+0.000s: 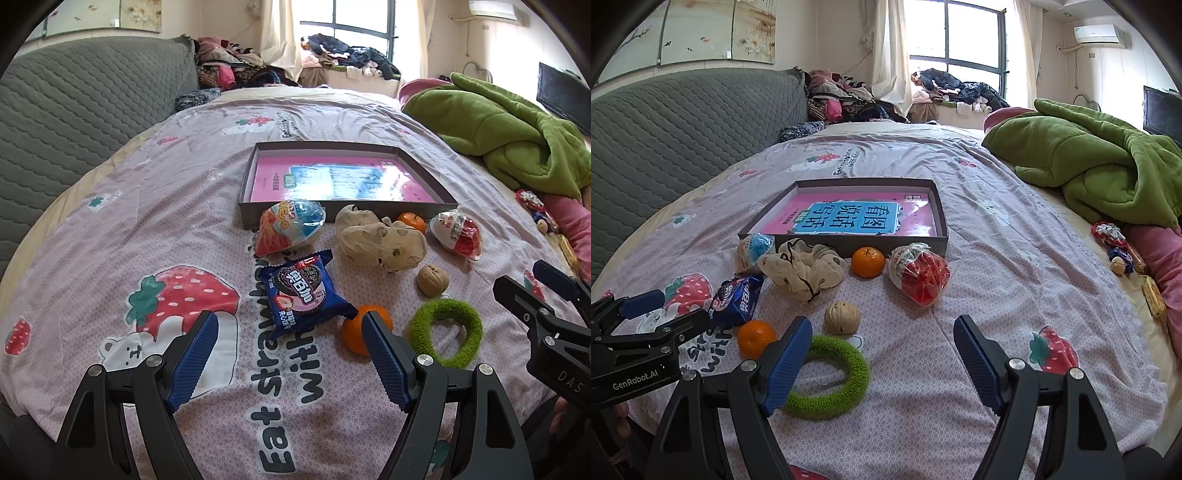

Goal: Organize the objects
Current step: 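Move the left tool toward the blue cookie pack while the right tool approaches the green fuzzy ring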

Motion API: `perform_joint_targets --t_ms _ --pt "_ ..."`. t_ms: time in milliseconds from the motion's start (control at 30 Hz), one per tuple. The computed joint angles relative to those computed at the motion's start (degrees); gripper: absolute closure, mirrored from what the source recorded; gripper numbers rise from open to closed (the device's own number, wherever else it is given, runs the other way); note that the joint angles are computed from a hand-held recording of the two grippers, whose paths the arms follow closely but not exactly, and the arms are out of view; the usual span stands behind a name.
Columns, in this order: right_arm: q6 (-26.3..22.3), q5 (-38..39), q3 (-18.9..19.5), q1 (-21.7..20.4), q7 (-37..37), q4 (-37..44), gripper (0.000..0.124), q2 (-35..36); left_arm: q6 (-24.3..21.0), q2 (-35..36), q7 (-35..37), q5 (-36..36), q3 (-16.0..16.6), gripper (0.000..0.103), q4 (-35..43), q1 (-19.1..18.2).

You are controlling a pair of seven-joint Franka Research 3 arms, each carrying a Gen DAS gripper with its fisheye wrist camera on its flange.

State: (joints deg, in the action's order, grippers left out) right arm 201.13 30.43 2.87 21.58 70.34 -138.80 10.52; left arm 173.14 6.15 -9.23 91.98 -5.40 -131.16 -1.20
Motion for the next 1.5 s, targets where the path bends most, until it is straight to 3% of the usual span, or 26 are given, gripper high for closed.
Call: perform_joint_targets --t_ms 567,1067,1500 --pt "-1.5 -0.1 -0.6 0.5 -0.3 0.3 0.045 0.2 0.5 0.6 0.8 -0.9 0.3 0.022 0.2 0.0" --pt "-3.6 0.1 -1.4 1.3 -0.4 1.2 0.045 1.1 1.7 2.9 4.9 -5.8 1.2 0.022 1.6 -0.4" --pt "-5.4 -5.9 1.1 -2.8 5.2 2.4 0.045 2.5 2.5 5.9 12.5 -14.6 2.9 0.022 4.4 -1.6"
